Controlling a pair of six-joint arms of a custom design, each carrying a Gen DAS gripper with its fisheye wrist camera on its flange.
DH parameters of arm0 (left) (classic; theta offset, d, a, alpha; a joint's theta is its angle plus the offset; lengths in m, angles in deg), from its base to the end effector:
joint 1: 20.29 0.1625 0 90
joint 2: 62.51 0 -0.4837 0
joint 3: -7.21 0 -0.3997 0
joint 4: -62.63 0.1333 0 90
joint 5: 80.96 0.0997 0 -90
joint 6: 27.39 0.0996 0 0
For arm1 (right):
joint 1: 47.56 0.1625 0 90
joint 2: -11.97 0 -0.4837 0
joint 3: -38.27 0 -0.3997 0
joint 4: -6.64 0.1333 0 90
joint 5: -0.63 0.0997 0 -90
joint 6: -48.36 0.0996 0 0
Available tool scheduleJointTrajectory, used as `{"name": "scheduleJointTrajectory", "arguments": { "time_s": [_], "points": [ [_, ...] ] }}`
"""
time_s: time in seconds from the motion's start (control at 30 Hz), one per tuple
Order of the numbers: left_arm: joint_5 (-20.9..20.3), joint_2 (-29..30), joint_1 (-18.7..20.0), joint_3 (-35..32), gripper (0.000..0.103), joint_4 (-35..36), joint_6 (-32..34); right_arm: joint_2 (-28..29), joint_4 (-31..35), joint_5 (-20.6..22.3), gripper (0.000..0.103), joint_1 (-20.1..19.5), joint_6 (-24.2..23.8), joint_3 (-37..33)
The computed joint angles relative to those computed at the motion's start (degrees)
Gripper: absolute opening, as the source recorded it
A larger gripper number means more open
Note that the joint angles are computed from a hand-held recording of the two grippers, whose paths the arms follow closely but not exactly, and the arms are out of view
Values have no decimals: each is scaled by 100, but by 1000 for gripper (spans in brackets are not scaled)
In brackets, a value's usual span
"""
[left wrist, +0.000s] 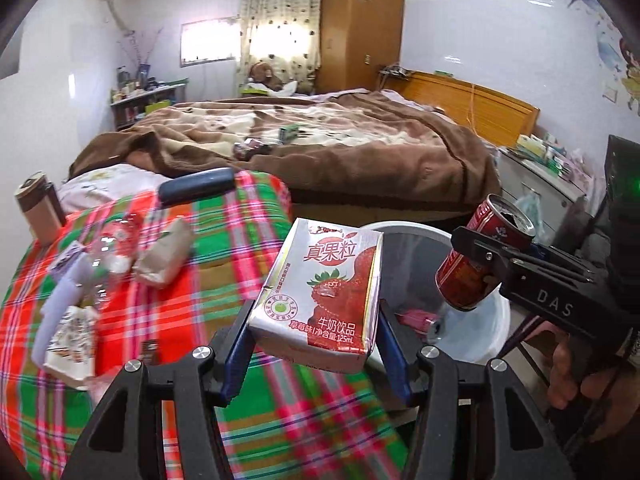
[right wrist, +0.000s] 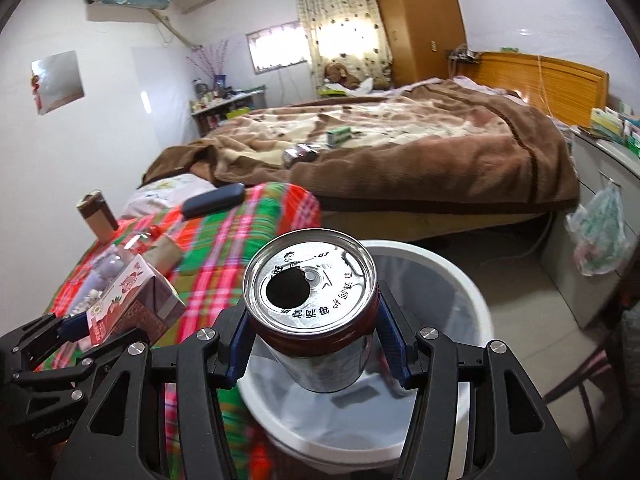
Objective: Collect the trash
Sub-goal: 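Carry the can and carton over the wastebasket and open both tools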
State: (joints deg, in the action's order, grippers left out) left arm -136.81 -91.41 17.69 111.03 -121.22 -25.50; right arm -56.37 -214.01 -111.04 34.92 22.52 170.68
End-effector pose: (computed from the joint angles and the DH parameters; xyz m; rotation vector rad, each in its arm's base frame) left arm -0.3947 -0.5482 -0.0353 1.0769 2.4161 -0.7427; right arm 0.0332 -0.4864 0.3073 0.0763 -2.1894 1.2478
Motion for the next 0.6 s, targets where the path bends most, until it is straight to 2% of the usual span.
{"name": "scheduleJointTrajectory", "arguments": {
  "time_s": [0.6],
  "points": [
    [-473,635,-52,-702,57,581,-50,-251,711,-313,56,-469,152,-46]
  ]
}}
